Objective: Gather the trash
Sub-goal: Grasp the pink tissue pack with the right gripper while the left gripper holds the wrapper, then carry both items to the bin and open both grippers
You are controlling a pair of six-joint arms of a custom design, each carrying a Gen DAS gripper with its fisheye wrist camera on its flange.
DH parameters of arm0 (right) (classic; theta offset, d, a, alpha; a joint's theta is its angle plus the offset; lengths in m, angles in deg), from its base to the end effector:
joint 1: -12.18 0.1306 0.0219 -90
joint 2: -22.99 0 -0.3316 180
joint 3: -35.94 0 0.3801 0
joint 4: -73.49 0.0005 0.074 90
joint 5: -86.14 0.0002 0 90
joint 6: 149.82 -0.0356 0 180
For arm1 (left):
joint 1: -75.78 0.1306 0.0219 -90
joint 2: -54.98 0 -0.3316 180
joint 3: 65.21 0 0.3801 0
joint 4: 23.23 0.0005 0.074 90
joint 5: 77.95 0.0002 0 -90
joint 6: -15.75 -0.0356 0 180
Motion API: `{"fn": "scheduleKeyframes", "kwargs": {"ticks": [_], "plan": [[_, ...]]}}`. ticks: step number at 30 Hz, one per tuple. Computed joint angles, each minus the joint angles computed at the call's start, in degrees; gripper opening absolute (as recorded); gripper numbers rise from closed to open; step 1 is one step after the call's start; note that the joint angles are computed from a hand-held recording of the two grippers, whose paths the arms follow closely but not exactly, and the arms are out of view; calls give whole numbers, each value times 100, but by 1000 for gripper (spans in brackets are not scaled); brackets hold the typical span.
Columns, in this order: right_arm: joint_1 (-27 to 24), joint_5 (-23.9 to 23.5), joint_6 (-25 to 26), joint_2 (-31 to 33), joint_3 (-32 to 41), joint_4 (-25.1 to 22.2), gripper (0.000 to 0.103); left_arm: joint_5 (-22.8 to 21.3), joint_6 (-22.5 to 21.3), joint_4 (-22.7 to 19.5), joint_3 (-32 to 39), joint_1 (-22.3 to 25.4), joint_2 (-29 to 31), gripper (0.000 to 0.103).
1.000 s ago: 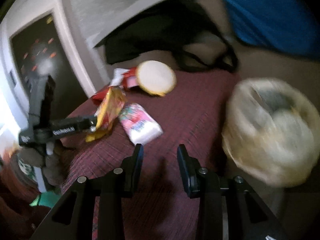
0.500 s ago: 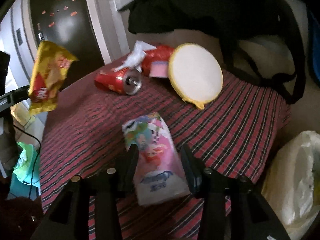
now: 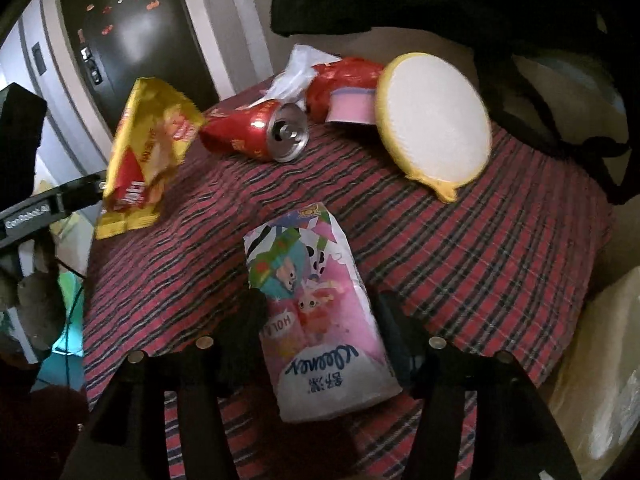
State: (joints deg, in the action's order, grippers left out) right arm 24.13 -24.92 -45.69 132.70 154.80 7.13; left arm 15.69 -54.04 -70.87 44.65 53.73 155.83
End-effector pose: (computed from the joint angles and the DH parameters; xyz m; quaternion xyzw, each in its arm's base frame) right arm 0.5521 0.1294 0.4130 -0.2631 0.9072 0.1700 0.2808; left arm 0.5043 -0.2072 0.4473 0.0282 0.9004 -0.1829 0.3938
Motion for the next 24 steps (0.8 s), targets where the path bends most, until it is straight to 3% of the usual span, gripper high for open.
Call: {"fn": "scheduleKeyframes", "kwargs": {"ticks": [5, 9, 14, 19, 24], "plan": [[209, 549, 354, -183, -291, 241, 56, -11, 70, -4, -24, 0, -11, 15], [213, 646, 52, -367, -528, 576, 48, -45, 79, 24, -67, -23, -65, 15], [102, 809, -179, -833, -859, 1047, 46, -117, 149, 32, 173, -135, 35, 15], [-211, 806, -666, -1338, -984, 1350, 46, -706, 83, -6, 1016, -544, 430, 15], [-861, 641, -1066, -1743, -892, 1402, 46, -1068, -74, -421, 2567, -983, 1331, 15]]}}
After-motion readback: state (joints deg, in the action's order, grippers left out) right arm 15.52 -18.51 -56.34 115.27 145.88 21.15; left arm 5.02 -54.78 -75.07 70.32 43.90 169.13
